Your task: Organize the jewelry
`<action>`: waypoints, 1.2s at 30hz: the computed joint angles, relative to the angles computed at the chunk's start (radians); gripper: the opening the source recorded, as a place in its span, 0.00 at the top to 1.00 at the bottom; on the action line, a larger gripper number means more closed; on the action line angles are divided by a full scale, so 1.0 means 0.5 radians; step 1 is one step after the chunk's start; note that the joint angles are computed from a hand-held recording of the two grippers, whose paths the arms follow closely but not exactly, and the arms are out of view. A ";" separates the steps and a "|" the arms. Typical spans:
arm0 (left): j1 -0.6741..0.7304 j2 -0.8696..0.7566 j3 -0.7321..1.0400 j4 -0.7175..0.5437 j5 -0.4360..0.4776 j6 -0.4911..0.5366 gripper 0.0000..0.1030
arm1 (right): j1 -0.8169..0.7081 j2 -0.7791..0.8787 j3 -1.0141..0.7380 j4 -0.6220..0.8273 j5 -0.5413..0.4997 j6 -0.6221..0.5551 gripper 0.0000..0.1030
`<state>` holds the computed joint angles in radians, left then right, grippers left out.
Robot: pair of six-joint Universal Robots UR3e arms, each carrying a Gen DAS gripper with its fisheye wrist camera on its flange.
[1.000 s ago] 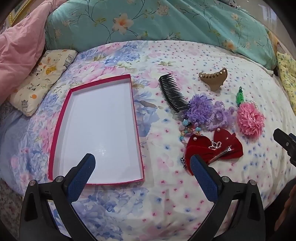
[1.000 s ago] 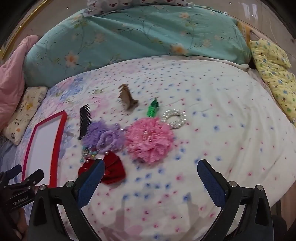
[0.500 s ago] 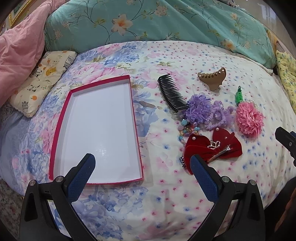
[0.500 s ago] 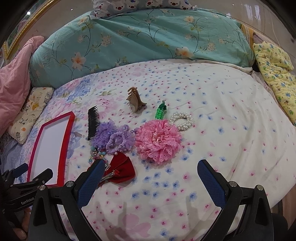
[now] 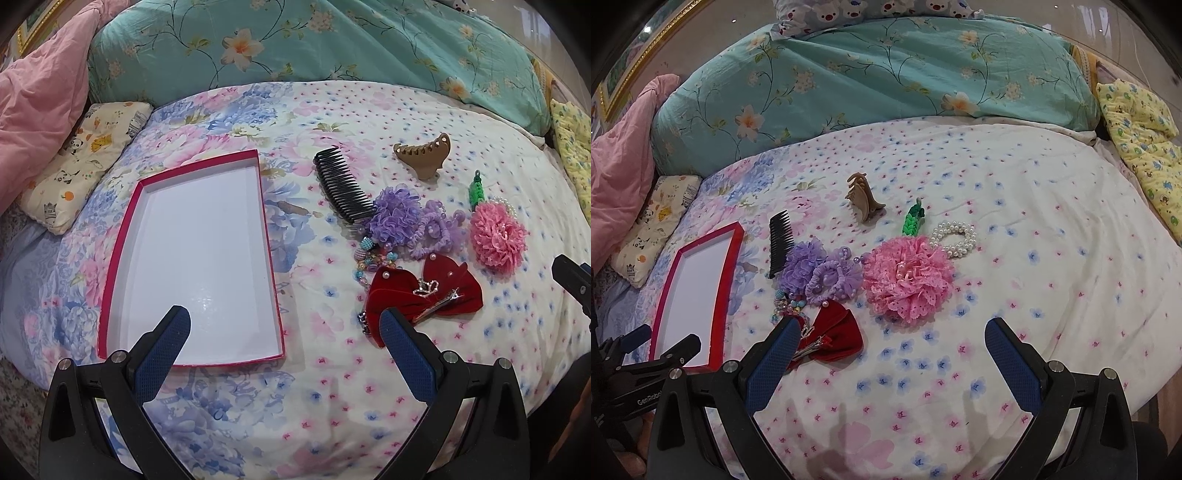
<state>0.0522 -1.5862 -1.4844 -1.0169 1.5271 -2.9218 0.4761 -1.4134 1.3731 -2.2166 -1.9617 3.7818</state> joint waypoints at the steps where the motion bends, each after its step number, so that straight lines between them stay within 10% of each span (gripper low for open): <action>1: -0.006 -0.005 0.009 -0.010 -0.004 -0.001 0.00 | -0.002 0.003 -0.003 0.000 0.005 0.004 0.02; 11: -0.003 -0.037 -0.139 0.141 -0.240 0.220 0.00 | -0.150 -0.140 0.286 -0.159 0.141 0.000 0.04; 20: -0.153 -0.329 0.087 -0.050 -0.523 0.368 0.09 | -0.357 -0.017 0.322 -0.271 0.375 -0.073 0.30; 27: -0.224 -0.606 0.345 -0.232 -0.580 0.386 0.40 | -0.507 0.133 0.278 -0.343 0.605 -0.073 0.40; 31: -0.227 -0.623 0.308 -0.182 -0.631 0.426 0.57 | -0.544 0.180 0.275 -0.377 0.693 -0.087 0.76; 36: -0.180 -0.543 0.257 -0.237 -0.727 0.510 0.92 | -0.510 0.101 0.342 -0.461 0.637 -0.103 0.90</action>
<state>-0.0379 -1.8576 -1.3560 -1.1356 1.1636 -2.6665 0.2212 -1.3632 1.5439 -2.4471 -1.6432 3.7303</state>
